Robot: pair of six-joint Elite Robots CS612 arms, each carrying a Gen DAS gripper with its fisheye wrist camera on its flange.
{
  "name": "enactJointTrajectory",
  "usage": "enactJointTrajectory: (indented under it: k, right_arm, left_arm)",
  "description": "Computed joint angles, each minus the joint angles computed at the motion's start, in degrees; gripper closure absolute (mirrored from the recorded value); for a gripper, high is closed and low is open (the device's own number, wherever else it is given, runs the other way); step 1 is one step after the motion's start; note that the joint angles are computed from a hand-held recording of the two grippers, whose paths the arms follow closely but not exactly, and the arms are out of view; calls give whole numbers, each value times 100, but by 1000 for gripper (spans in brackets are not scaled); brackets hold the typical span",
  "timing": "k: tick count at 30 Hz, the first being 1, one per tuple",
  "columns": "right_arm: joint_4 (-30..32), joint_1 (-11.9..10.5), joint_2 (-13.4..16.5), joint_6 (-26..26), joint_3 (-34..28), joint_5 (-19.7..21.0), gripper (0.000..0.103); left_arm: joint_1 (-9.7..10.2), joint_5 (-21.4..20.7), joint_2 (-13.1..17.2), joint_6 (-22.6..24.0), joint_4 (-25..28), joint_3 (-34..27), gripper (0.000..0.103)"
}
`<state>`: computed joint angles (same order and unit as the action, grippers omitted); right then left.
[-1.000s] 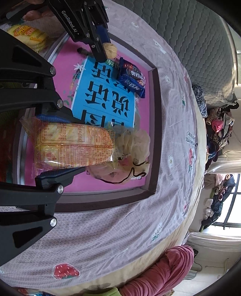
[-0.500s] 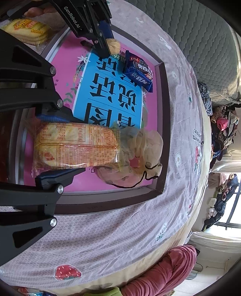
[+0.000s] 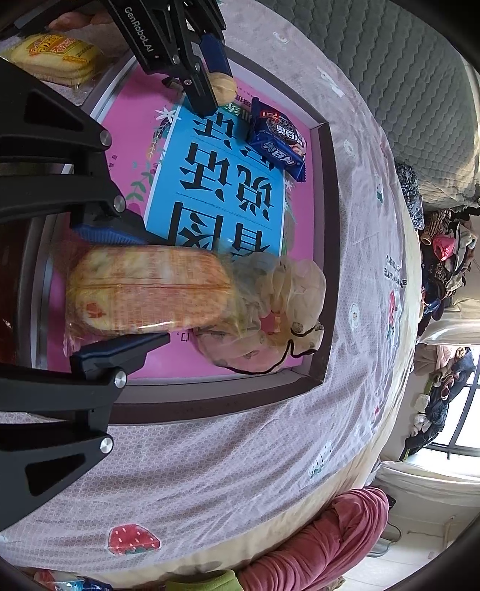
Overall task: Organize objects
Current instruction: 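Open the left gripper to drop the walnut while the right releases the biscuit bar, then move both grippers back toward the yellow cake packet and walnut on the bed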
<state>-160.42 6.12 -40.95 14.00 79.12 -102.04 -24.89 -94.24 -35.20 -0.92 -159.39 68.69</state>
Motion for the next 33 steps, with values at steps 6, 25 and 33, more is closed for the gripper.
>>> enactJointTrajectory:
  k: [6,25,33]
  right_arm:
    - [-44,2,-24,11,20,-2,53]
    - [-453,17,-184,107,190,-76,34]
    - [-711,44,-277,103,296,-194,28]
  left_arm:
    - [-7,-31,-29,61,12,24,30]
    - [-45,107,-190,149,-36,165,19]
    - [-40,99,-304,108,-185,283,11]
